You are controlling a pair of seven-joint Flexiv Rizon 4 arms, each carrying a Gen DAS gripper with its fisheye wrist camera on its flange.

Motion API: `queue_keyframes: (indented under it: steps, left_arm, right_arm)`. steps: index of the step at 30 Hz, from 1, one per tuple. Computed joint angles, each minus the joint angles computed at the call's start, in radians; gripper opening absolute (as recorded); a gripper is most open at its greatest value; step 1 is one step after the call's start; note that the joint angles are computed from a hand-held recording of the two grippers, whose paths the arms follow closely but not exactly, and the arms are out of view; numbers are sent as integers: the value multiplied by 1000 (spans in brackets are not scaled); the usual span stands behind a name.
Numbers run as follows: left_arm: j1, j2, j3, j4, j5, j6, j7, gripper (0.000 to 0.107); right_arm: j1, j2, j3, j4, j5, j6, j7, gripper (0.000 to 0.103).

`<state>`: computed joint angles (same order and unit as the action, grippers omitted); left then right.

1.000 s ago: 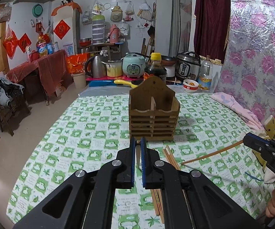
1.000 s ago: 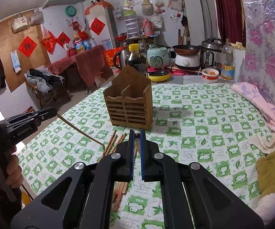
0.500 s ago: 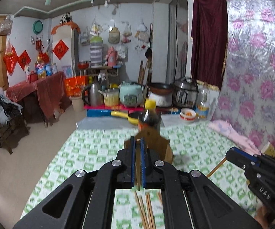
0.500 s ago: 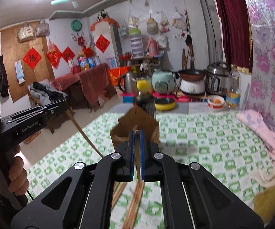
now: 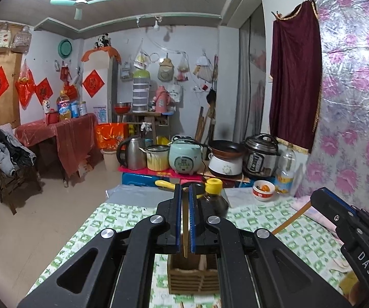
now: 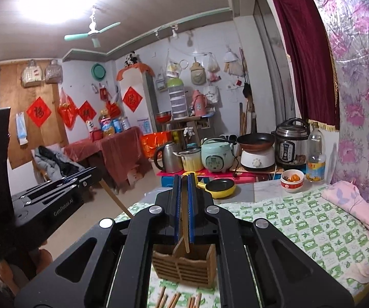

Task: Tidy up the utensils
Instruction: 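Carry the chopstick to the wooden holder and drop it inside, then return the open right tool to the chopstick piles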

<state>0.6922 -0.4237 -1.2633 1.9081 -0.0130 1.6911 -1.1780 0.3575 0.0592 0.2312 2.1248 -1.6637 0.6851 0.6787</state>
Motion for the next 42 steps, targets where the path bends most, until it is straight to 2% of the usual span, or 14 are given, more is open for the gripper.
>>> queue_keyframes:
  steps: [6, 9, 12, 14, 17, 20, 21, 23, 26, 29, 32, 36, 39, 42]
  left_arm:
    - [-167, -49, 165, -58, -31, -16, 27, 6]
    - [-229, -62, 235, -98, -82, -94, 61, 6]
    - [-329, -76, 354, -158, -131, -179, 69, 6]
    - [-379, -85, 418, -192, -160, -234, 69, 6]
    - [-426, -99, 490, -240, -211, -339, 64, 7]
    - [-426, -102, 500, -245, -273, -378, 80, 25]
    - [-434, -99, 511, -244, -285, -370, 85, 29]
    - [-452, -90, 534, -236, -302, -346, 95, 46]
    - [-452, -70, 534, -209, -347, -313, 127, 59]
    - [-447, -51, 521, -178, -395, -263, 165, 69]
    - [-441, -28, 507, -146, -442, -211, 200, 77]
    - [-434, -2, 493, -101, -491, -148, 256, 79]
    - [-337, 1, 378, -18, -531, -72, 330, 83]
    - [-282, -5, 354, 54, -486, -42, 319, 84]
  right_arm:
    - [-30, -55, -41, -11, 3, 85, -9, 6]
    - [-46, -97, -62, -23, 35, 148, -24, 6]
    - [-60, -139, -81, -30, 91, 205, -61, 7]
    - [-76, -160, -96, -30, 124, 270, -72, 11]
    - [-89, -166, -106, -17, 141, 309, -48, 13]
    - [-107, -151, -114, -5, 100, 348, 1, 15]
    - [-108, -143, -111, 0, 93, 341, 10, 19]
    - [-107, -132, -104, 7, 92, 316, 14, 27]
    - [-104, -117, -94, 12, 94, 290, 21, 39]
    - [-102, -100, -87, 17, 89, 274, 33, 44]
    - [-97, -83, -77, 21, 81, 254, 44, 49]
    - [-90, -55, -62, 31, 57, 238, 59, 54]
    - [-79, -43, -50, 36, 56, 227, 62, 58]
    - [-65, -43, -38, 39, 75, 210, 55, 60]
